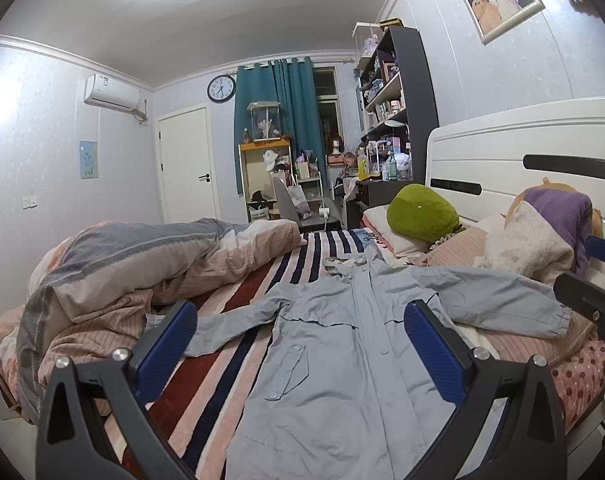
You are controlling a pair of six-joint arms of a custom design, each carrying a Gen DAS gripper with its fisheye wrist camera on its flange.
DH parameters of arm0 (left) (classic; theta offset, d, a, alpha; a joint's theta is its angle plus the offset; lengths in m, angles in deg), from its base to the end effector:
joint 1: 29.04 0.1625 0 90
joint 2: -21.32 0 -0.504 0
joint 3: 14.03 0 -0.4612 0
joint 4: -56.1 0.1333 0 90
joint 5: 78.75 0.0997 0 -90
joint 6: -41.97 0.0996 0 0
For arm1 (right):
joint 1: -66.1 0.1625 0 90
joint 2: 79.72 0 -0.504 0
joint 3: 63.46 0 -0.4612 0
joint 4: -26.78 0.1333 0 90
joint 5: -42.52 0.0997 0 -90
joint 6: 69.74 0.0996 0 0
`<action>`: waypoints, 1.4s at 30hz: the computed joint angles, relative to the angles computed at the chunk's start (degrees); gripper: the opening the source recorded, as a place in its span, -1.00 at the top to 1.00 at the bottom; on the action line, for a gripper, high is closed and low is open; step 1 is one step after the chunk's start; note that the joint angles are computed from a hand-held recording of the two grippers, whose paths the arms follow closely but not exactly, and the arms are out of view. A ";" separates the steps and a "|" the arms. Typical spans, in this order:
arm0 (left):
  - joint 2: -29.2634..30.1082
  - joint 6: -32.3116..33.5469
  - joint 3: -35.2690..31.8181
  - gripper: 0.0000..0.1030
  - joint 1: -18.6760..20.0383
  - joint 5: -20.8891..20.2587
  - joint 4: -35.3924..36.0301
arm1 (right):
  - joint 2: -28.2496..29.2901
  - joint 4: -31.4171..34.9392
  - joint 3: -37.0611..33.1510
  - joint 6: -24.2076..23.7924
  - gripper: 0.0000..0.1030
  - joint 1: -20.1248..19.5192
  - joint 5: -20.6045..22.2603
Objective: Fold large clothes
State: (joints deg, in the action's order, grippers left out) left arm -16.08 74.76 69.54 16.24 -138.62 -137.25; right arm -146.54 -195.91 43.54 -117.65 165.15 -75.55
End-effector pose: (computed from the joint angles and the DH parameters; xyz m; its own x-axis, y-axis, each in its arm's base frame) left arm -0.4652 -0.7302 0.1730 -0.5596 0.4682 -0.6838 0.8142 0.1565 -0.5591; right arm 0.1851 -0.6127 0.4317 -0.6388 0.2502 0.7276 -0.6969 0.2125 -0.6849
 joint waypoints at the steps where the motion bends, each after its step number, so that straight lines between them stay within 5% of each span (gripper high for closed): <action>1: 0.12 -0.02 -0.17 -0.98 0.02 -0.05 -0.18 | 0.10 0.07 -0.12 -0.01 -1.00 0.03 -0.09; 30: 2.53 -0.29 -7.32 -0.98 2.77 1.23 5.35 | 1.49 3.53 -3.50 -0.84 -1.00 1.34 -1.49; 36: 4.56 -2.51 -14.35 -0.98 5.58 1.12 13.96 | 2.86 7.01 -7.53 -1.78 -1.00 1.59 -2.37; 39: 6.82 -7.08 -21.72 -0.98 8.57 -0.98 24.00 | 3.33 8.85 -9.05 -1.39 -1.00 0.97 -2.09; 42: 10.56 -7.44 -30.21 -0.98 11.46 1.28 29.53 | 3.71 11.82 -10.82 0.04 -1.00 -0.79 -0.58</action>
State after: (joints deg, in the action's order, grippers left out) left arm -5.52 67.32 39.33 27.71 -137.34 -107.71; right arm -142.83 -184.09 32.72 -117.62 164.36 -76.12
